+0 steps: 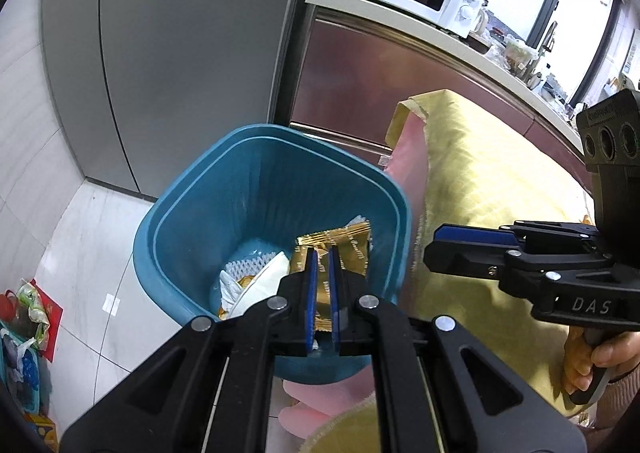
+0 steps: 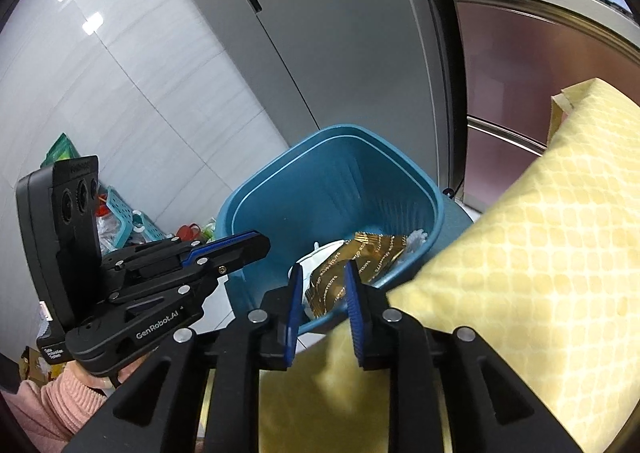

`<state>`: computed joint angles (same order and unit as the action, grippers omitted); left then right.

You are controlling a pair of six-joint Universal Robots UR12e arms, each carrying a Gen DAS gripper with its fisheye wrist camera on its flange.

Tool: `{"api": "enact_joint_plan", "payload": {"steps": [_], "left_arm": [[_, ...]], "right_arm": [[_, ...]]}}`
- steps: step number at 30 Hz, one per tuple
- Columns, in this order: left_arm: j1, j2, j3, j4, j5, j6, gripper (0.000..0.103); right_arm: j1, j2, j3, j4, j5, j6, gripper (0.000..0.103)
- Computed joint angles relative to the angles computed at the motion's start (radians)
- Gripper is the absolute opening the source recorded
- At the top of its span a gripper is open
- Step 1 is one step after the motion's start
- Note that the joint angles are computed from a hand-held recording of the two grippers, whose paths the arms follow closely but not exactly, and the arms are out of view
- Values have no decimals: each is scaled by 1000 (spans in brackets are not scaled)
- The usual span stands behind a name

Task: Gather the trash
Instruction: 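Open both tools to drop the cup and wrapper into the bin, then move both tools back over the orange peel and snack packet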

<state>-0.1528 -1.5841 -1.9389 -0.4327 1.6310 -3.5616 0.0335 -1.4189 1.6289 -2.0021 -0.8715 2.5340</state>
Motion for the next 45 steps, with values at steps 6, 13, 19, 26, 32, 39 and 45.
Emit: {"api": "enact_joint_plan", "payload": {"steps": [6, 13, 19, 26, 32, 39, 45], "left_arm": [[-21, 8, -3, 46, 1, 30, 16], [-70, -8, 27, 86, -29, 96, 31], [-121, -43, 70, 97, -73, 144, 35], [-190, -115, 155, 81, -145, 205, 36], [-247, -191, 253, 32, -192, 263, 37], [-297, -274, 372, -34, -224, 317, 37], [-319, -346, 482, -90, -249, 337, 39]], "right_arm": [[-48, -45, 38, -28, 59, -19, 29], [-131, -109, 96, -97, 113, 5, 33], [-215, -164, 167, -221, 109, 105, 35], [-320, -224, 259, -349, 44, 241, 37], [-420, -275, 329, -452, -28, 355, 40], [-515, -311, 382, -519, -85, 452, 41], [-567, -326, 414, -525, -104, 480, 47]]}}
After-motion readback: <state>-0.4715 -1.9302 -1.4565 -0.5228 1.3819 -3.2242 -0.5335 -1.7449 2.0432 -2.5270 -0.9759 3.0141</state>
